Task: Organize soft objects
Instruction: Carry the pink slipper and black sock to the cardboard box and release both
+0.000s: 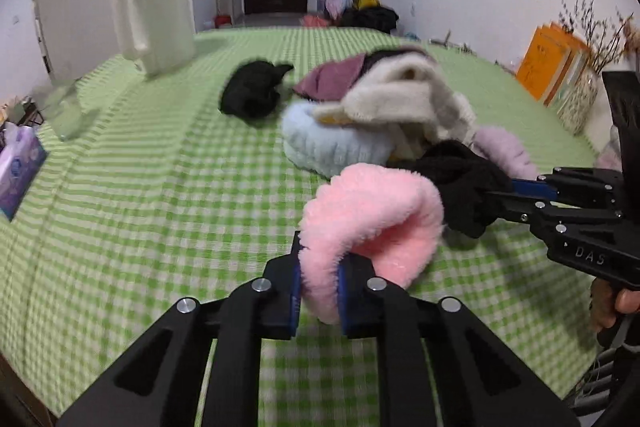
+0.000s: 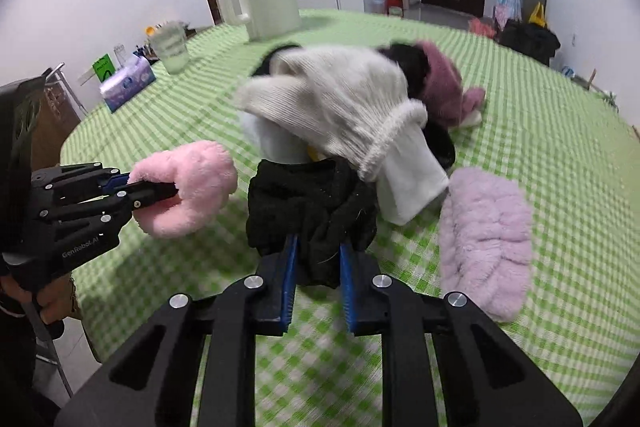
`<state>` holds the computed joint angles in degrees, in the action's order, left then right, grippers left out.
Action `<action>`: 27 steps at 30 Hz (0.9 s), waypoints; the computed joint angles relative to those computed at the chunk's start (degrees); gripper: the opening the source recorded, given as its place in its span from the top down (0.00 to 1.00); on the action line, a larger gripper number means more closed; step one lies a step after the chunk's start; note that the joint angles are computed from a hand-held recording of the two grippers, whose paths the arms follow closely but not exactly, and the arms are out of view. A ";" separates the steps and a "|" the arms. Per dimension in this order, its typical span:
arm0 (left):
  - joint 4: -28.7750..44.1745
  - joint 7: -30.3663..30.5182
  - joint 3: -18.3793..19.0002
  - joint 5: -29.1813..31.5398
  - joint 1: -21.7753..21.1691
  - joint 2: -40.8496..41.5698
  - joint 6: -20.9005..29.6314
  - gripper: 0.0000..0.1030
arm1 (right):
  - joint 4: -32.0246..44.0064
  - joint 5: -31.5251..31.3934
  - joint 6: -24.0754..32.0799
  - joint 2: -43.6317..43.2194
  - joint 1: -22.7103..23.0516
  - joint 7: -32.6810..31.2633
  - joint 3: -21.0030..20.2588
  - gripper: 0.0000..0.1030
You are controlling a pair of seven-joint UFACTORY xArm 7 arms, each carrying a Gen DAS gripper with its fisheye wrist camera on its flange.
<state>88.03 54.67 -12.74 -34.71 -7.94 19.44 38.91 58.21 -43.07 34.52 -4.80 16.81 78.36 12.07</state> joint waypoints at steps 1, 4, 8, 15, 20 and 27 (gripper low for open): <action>-1.05 1.16 -0.28 -1.24 0.67 -1.27 -0.54 0.89 | 0.27 -0.81 1.01 -0.85 0.27 0.31 0.43 0.81; -4.74 5.02 -0.20 -6.84 2.55 -6.03 -2.03 0.89 | 1.67 -3.51 3.98 -2.51 0.79 1.59 2.07 0.81; -8.77 10.17 2.17 -14.16 3.54 -12.21 -4.15 0.89 | 4.06 -7.05 7.73 -4.03 1.30 3.01 4.04 0.81; -11.01 11.53 8.01 -20.23 4.02 -17.63 -6.92 0.89 | 9.56 -11.01 10.18 -2.36 2.31 2.79 5.05 0.81; -11.83 8.65 11.18 -20.92 5.78 -18.57 -9.34 0.89 | 17.90 -11.97 7.36 4.98 4.65 -1.34 3.26 0.81; -11.50 1.92 14.24 -18.15 10.62 -17.15 -15.33 0.89 | 44.10 -4.61 2.05 26.76 9.47 -21.22 1.57 0.81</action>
<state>76.53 56.59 1.49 -52.86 2.68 2.29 23.59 102.31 -47.69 36.58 21.96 26.29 57.14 13.64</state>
